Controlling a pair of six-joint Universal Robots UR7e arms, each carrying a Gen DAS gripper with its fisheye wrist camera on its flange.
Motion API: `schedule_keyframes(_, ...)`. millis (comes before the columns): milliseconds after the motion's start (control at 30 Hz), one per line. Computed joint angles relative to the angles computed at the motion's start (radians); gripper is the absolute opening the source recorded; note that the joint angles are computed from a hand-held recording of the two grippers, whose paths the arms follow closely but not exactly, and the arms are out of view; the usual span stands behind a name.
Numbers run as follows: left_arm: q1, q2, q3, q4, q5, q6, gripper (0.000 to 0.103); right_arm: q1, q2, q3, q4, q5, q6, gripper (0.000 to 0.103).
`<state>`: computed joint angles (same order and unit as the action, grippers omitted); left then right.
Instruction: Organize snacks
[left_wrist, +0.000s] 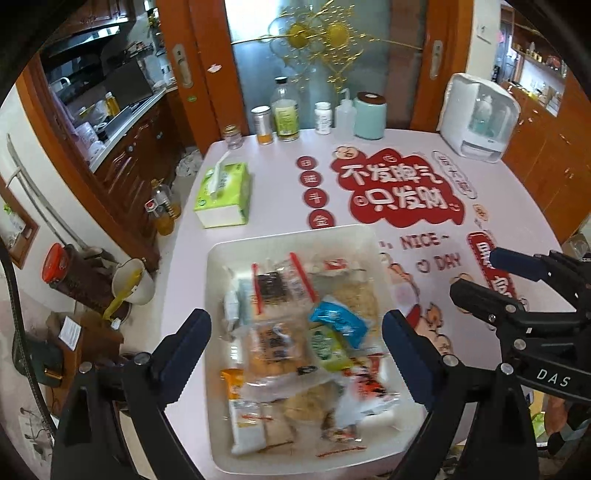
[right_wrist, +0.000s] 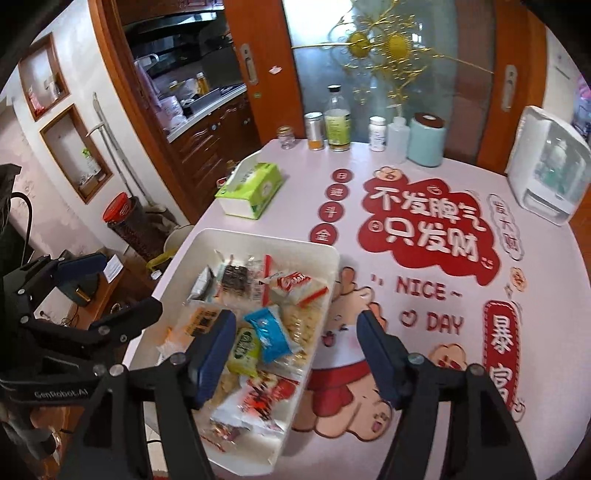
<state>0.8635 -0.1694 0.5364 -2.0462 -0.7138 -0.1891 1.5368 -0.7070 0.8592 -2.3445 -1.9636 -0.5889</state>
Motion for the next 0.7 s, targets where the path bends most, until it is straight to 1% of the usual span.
schedule_keyframes(100,-0.017,0.008,0.003,-0.002,-0.034,-0.010,0.093,-0.016,-0.056,0.065,-0.017,-0.008,0.018,0.068)
schedule_keyframes(200,-0.036,0.017,0.013,-0.009,-0.042,-0.023,0.093,-0.036,-0.098,0.101,-0.006,-0.009,0.030,0.068)
schedule_keyframes(300,-0.060,0.031,0.023,-0.022,-0.032,-0.050,0.093,-0.056,-0.143,0.142,-0.018,-0.009,0.029,0.068)
schedule_keyframes(433,-0.092,0.067,-0.001,-0.002,-0.029,-0.143,0.093,-0.080,-0.188,0.162,-0.001,-0.011,0.044,0.068)
schedule_keyframes(500,-0.105,0.080,-0.010,-0.004,-0.027,-0.169,0.094,-0.091,-0.212,0.172,-0.006,-0.011,0.042,0.068)
schedule_keyframes(700,-0.148,0.135,-0.068,0.028,0.028,-0.263,0.094,-0.113,-0.271,0.219,-0.079,-0.001,0.014,0.068)
